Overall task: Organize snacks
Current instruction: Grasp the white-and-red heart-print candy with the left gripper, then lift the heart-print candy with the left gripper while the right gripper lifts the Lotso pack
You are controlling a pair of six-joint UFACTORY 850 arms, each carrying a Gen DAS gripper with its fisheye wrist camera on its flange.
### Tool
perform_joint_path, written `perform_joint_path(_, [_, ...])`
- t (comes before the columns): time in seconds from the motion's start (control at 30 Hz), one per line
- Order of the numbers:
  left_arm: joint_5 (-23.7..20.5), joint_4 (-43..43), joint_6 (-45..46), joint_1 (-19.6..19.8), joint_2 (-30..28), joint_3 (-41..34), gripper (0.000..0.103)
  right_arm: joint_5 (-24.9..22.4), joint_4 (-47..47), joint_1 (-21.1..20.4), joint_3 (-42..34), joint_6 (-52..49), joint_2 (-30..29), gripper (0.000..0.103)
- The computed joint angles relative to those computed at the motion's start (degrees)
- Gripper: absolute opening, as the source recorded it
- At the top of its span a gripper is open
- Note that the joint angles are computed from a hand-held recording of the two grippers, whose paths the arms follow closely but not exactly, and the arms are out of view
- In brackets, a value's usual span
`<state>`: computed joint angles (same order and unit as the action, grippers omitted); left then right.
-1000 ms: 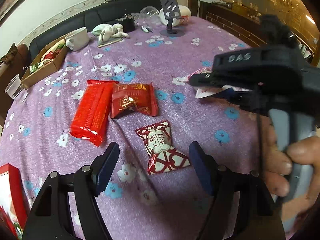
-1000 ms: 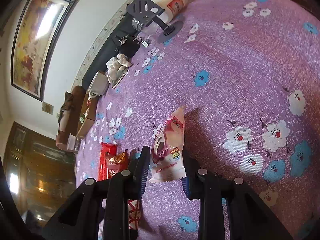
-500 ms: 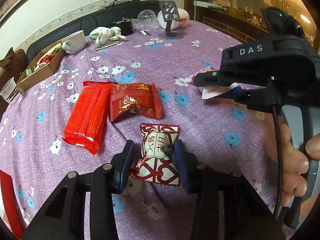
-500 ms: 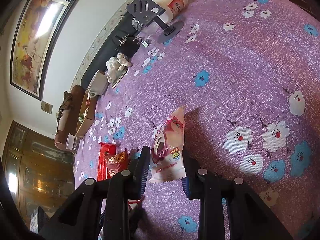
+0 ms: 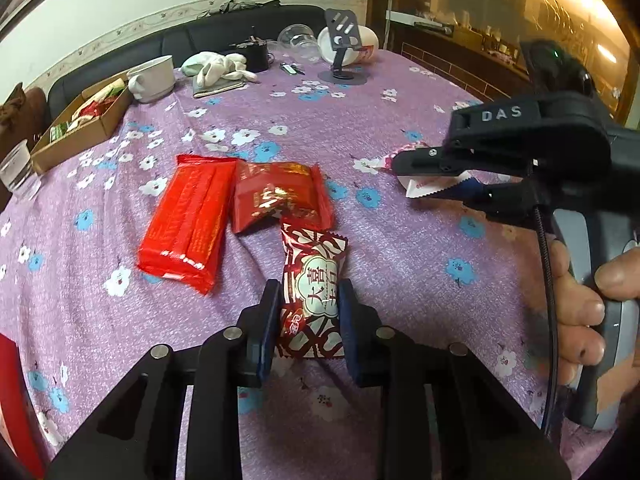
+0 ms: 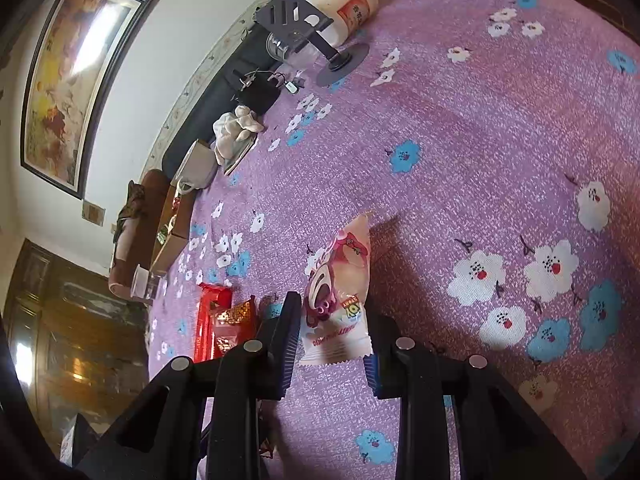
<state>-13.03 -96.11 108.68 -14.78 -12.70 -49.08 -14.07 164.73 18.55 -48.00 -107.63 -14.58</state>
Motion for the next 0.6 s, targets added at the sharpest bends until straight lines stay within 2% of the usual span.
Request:
perform_joint_path(0.17, [-2.0, -3.0, 2.0, 2.3, 1.3, 1.5, 0.025, -4.9, -13.6, -1.1, 0.4, 14.2, -0.5, 0.029])
perform_joint_path(0.37, [-4.4, -17.3, 13.9, 5.5, 2.7, 3.0, 0.025, -5.7, -12.5, 0.0, 0.3, 12.2, -0.3, 0.029])
perform_joint_path(0.6, [-6.2, -31.1, 23.1, 9.6, 1.1, 1.2, 0.025, -6.0, -15.1, 2.4, -2.0, 10.3, -1.5, 0.028])
